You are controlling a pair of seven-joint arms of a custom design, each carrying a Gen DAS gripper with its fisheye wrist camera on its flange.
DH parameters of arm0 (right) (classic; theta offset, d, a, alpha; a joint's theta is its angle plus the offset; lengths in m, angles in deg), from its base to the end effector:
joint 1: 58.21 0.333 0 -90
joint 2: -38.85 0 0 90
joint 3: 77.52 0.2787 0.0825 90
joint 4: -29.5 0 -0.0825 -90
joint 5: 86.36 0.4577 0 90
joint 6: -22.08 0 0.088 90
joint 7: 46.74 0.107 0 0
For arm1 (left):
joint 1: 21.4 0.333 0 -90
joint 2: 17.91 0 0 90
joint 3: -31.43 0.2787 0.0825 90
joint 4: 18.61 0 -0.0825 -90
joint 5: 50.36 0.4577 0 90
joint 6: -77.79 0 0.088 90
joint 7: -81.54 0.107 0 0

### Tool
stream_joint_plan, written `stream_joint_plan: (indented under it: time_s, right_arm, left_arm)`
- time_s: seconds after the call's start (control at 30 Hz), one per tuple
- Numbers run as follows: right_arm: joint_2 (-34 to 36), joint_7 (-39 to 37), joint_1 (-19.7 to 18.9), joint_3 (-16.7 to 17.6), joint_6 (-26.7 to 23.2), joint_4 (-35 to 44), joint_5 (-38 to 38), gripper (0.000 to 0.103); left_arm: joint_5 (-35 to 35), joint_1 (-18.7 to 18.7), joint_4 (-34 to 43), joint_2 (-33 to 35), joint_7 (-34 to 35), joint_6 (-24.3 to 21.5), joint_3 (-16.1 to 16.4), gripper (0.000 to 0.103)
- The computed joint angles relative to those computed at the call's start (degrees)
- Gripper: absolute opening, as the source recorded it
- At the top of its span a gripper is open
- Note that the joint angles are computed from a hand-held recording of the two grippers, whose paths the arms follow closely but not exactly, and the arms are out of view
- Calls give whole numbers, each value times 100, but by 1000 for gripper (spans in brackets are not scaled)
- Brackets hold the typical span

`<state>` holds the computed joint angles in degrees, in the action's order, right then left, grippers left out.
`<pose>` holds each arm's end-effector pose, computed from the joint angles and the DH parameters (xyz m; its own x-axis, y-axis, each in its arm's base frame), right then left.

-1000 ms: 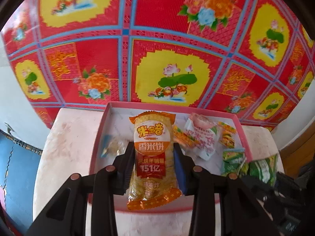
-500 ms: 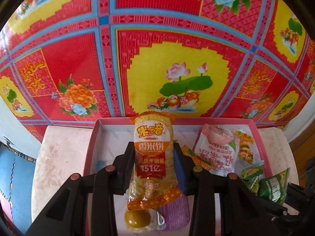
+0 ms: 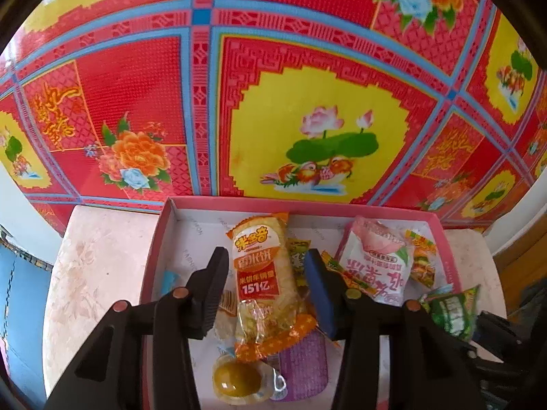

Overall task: Organize snacks
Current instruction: 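Open the left tool to drop the rice-cake bag while the right tool releases the pea bag in the box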

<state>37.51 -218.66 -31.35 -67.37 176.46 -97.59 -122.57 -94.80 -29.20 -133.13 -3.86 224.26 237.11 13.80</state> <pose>0.4836 0.3891 0.3559 -0.4022 -0.8236 -0.3998 -0.7107 0.5562 -0.4307 0.6288 -0.2596 0.3108 -0.6591 -0.7353 0.1579 -0.6365 0.4335 -0.6379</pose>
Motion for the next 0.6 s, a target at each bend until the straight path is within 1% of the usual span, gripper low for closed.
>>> stream_joint_plan:
  time_s: [0.1, 0.17, 0.3, 0.4, 0.43, 0.47, 0.53, 0.6]
  right_arm:
    - [91, 4, -18, -26, 52, 67, 18, 32]
    - [142, -42, -14, -42, 47, 115, 22, 32]
    - [224, -175, -15, -80, 82, 169, 127, 32]
    - [271, -268, 5, -94, -65, 247, 194, 33]
    - [287, -220, 15, -98, -117, 276, 133, 34]
    - [263, -154, 19, -109, -89, 253, 59, 39]
    - [201, 16, 37, -100, -236, 246, -141, 45]
    - [131, 120, 38, -85, -310, 219, -241, 48]
  left_arm:
    - [-192, 108, -5, -110, 26, -249, 21, 49]
    - [-292, 117, -66, -190, 37, -329, 50, 49]
    - [-274, 50, -220, -356, -21, -328, 133, 49]
    - [-323, 26, -373, -520, 25, -345, 183, 49]
    - [-351, 24, -420, -573, 60, -372, 204, 49]
    - [-381, 19, -466, -623, 100, -403, 223, 49]
    - [-488, -14, -657, -828, 165, -456, 241, 49]
    - [-579, -55, -780, -957, 227, -511, 299, 49]
